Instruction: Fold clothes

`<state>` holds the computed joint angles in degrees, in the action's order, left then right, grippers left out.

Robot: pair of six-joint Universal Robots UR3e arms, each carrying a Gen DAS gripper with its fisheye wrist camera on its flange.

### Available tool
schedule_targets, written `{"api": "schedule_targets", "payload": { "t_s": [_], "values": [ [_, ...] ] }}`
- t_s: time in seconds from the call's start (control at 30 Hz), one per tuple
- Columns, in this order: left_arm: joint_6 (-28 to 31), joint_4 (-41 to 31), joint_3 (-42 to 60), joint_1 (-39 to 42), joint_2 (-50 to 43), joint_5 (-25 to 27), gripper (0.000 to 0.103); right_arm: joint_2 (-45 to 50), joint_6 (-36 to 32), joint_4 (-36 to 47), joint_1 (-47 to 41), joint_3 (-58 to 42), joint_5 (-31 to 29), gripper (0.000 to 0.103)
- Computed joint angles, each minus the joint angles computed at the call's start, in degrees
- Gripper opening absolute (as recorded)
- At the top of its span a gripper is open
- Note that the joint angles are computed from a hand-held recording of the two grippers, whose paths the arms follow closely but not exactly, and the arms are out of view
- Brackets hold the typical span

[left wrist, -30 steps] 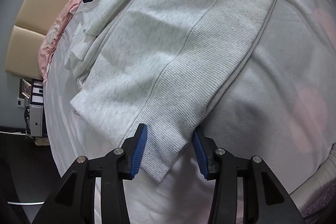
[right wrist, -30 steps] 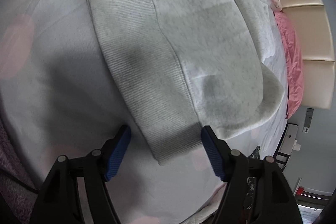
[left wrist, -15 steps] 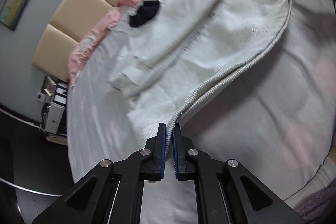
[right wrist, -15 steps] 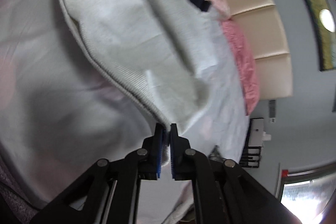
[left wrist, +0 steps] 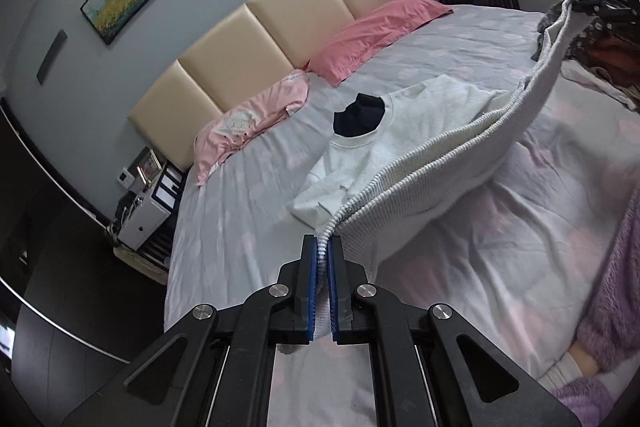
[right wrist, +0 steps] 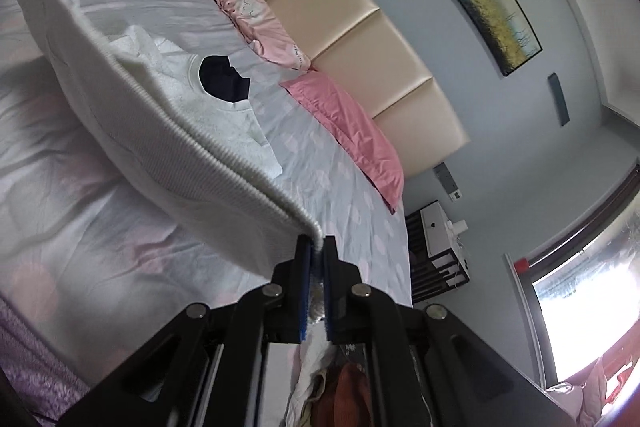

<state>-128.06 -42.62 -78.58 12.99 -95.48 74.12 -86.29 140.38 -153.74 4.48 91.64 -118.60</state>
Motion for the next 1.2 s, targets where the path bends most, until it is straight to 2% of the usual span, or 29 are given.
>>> {"api": "schedule_targets", "payload": {
  "t_s": [0.1, 0.2, 0.47, 0.6, 0.7, 0.77, 0.83, 0.9, 1.03, 1.1, 1.2],
  "values": [
    [2.3, 3.9, -9.3, 2.5, 7.3, -2.9, 0.005, -4.2, 0.3, -3.4, 1.1, 5.9, -2.0, 0.004],
    [2.8, 4.1, -14.9, 5.2, 13.8, -6.2, 0.005, -8.0, 1.0, -7.4, 3.3, 11.8, -5.3, 0.004],
    [4.5, -0.2, -20.5, 13.4, 25.3, -15.3, 0.004, -15.4, 6.7, -6.4, 7.2, 16.3, -10.0, 0.004],
    [9.8, -8.6, -22.6, 20.9, 33.3, -22.6, 0.004, -19.5, 9.9, -3.1, 11.3, 17.1, -13.9, 0.004],
    [16.5, -18.2, -23.3, 28.8, 40.3, -29.4, 0.004, -22.4, 12.9, 0.5, 16.5, 17.5, -18.7, 0.004],
    [19.1, -22.9, -21.6, 31.1, 41.5, -31.1, 0.004, -22.8, 13.8, 1.7, 20.3, 17.2, -22.7, 0.004],
    [19.6, -24.2, -20.0, 31.0, 40.8, -30.5, 0.004, -22.2, 13.4, 2.3, 22.2, 16.2, -24.6, 0.004],
    [15.3, -17.1, -19.6, 25.7, 36.4, -25.6, 0.004, -20.9, 11.9, 1.4, 21.0, 14.9, -23.1, 0.004],
    [7.0, -1.7, -16.5, 12.6, 23.9, -12.0, 0.005, -15.8, 7.9, -2.7, 16.1, 11.3, -17.9, 0.004],
    [3.9, 2.0, -11.5, 7.6, 16.4, -6.3, 0.005, -12.3, 5.9, -4.4, 12.7, 8.3, -14.6, 0.004],
    [0.9, 4.1, -1.5, 2.3, 5.1, -0.5, 0.005, -5.1, 3.2, -6.3, 8.8, 2.1, -11.3, 0.004]
  ]
}}
